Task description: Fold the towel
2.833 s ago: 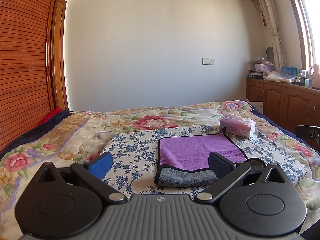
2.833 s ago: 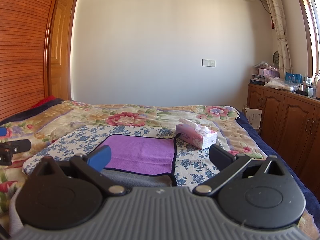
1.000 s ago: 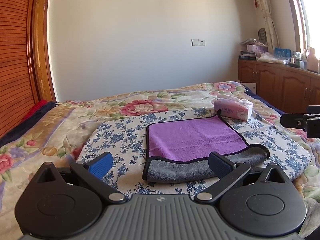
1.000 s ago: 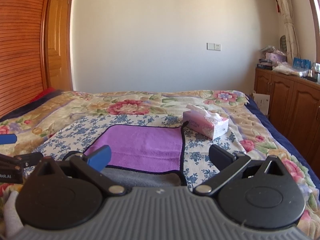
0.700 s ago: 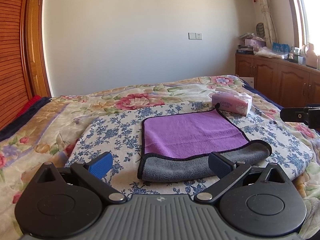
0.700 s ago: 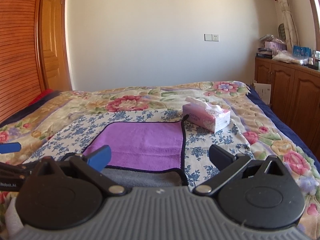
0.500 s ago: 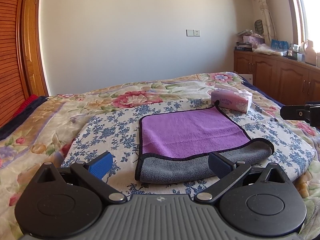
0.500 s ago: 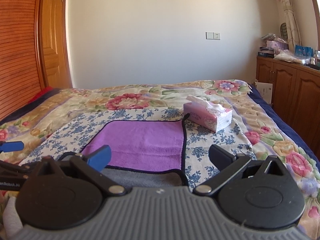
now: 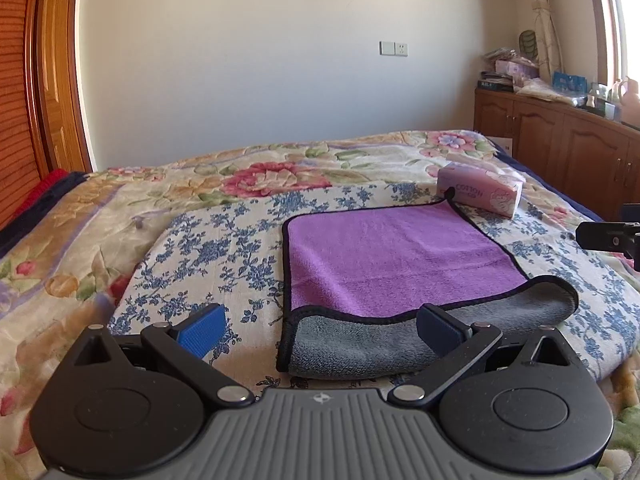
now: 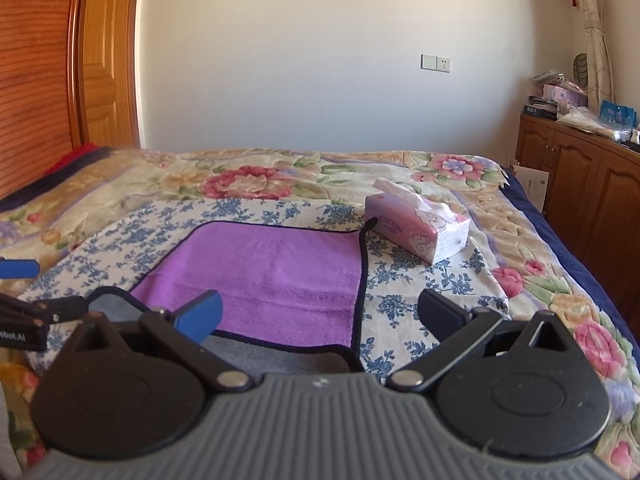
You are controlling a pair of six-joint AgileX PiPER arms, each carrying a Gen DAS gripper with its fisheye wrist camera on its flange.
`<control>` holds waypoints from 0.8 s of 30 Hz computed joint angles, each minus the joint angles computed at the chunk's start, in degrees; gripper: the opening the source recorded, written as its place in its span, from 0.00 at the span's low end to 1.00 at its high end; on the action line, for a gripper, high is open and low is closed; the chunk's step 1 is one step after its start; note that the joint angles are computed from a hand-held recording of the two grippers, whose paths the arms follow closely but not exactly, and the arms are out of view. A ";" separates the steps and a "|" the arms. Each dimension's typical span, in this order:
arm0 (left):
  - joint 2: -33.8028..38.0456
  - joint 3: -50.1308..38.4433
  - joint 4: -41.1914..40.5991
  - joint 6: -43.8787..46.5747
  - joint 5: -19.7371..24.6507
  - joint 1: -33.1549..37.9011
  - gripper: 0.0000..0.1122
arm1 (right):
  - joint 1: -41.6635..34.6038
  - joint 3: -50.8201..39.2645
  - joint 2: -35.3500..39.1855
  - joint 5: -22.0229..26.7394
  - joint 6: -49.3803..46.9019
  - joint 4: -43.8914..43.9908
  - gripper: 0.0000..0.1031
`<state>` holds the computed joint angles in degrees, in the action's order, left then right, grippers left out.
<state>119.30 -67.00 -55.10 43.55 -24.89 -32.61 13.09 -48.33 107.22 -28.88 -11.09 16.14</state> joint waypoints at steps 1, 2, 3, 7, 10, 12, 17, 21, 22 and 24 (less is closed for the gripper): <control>0.38 -0.60 0.06 0.12 0.82 0.48 0.92 | -0.09 -0.56 0.42 0.36 -0.27 -0.07 1.00; 0.71 -1.19 0.10 0.26 1.70 0.93 0.92 | -0.15 -1.08 0.81 0.71 -0.58 -0.07 1.00; 1.03 -1.81 0.06 0.53 2.61 1.36 0.92 | -0.22 -1.65 1.25 1.03 -0.90 -0.06 1.00; 1.93 -2.96 2.39 -1.14 3.88 2.45 0.92 | -0.79 -4.14 2.93 3.05 -1.21 -0.53 1.00; 2.43 -3.89 4.04 -2.64 5.07 3.28 0.92 | -1.31 -5.82 4.07 4.40 -1.12 -1.07 1.00; 2.87 -4.69 4.96 -3.31 5.94 3.85 0.92 | -1.59 -6.84 4.83 5.10 -1.16 -1.37 1.00; 4.53 -7.42 5.78 -3.07 8.82 5.43 0.88 | -2.21 -9.37 6.52 7.54 -0.90 -2.56 1.00; 5.96 -9.67 6.98 -3.74 11.54 6.81 0.83 | -3.04 -11.57 7.67 10.65 1.54 -5.49 1.00; 6.32 -10.38 7.06 -3.87 12.62 7.23 0.82 | -3.43 -12.08 7.91 11.62 3.97 -7.89 1.00; 7.06 -11.71 5.63 -2.70 14.42 7.94 0.80 | -4.43 -13.18 8.46 13.52 12.11 -16.00 1.00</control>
